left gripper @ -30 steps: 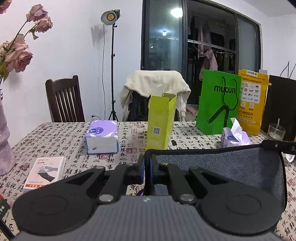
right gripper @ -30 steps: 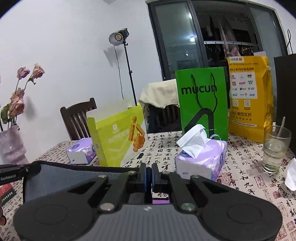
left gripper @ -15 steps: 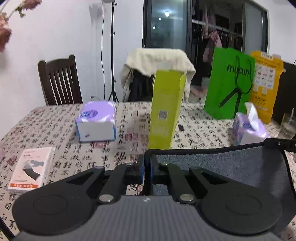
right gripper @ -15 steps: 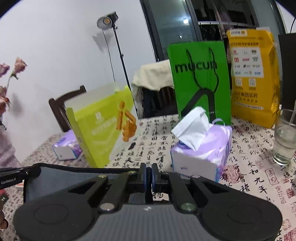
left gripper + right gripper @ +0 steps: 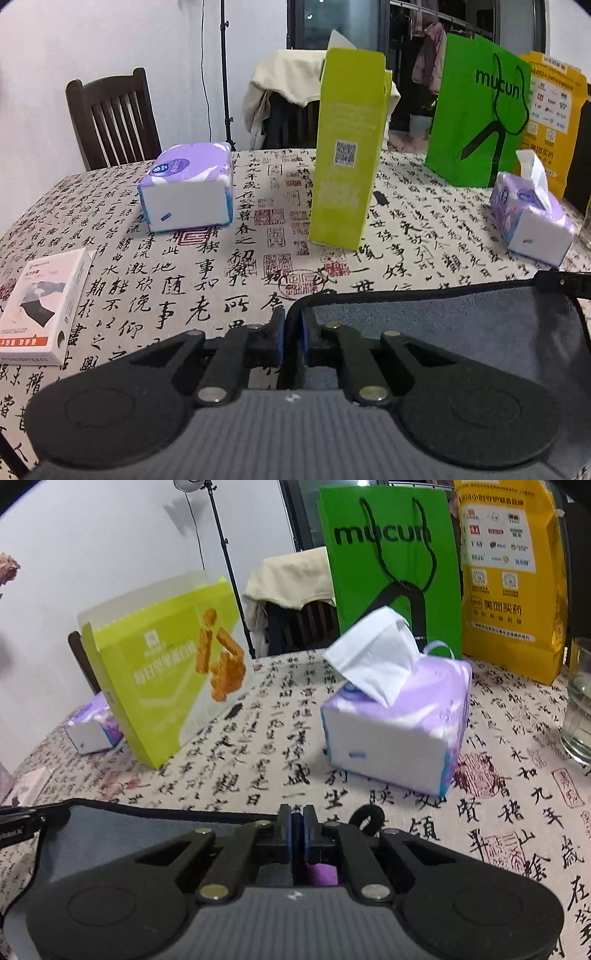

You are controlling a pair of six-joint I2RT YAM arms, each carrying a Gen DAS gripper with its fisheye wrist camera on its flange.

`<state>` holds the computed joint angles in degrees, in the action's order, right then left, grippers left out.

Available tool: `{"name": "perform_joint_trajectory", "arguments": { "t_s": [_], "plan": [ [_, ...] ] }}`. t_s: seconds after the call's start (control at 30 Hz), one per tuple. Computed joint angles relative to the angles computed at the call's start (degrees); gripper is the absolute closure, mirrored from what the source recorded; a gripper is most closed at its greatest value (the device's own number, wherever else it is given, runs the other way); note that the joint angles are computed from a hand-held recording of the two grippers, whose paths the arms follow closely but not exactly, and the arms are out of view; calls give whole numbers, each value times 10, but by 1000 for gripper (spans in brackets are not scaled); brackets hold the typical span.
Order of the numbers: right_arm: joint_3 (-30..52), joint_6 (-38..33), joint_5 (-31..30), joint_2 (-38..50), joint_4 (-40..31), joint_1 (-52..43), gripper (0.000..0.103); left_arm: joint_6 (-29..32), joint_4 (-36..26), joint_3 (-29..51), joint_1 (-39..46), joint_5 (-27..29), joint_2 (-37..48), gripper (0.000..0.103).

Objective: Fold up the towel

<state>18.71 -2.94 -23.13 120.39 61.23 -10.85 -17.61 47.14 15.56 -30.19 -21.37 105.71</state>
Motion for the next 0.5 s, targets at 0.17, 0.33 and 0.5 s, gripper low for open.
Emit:
{"name": "perform_joint_trajectory", "arguments": {
  "t_s": [0.17,0.33,0.5],
  "plan": [
    [13,-4,17,26,3,6,92,-1,-4,17,7,-1,33,89],
    [12,-7,23,44,29,8,88,-1,23,16,-2,-37,56,71],
    [14,-9,26,50,38,9,85,-1,18,17,8,-35,53,60]
  ]
}}
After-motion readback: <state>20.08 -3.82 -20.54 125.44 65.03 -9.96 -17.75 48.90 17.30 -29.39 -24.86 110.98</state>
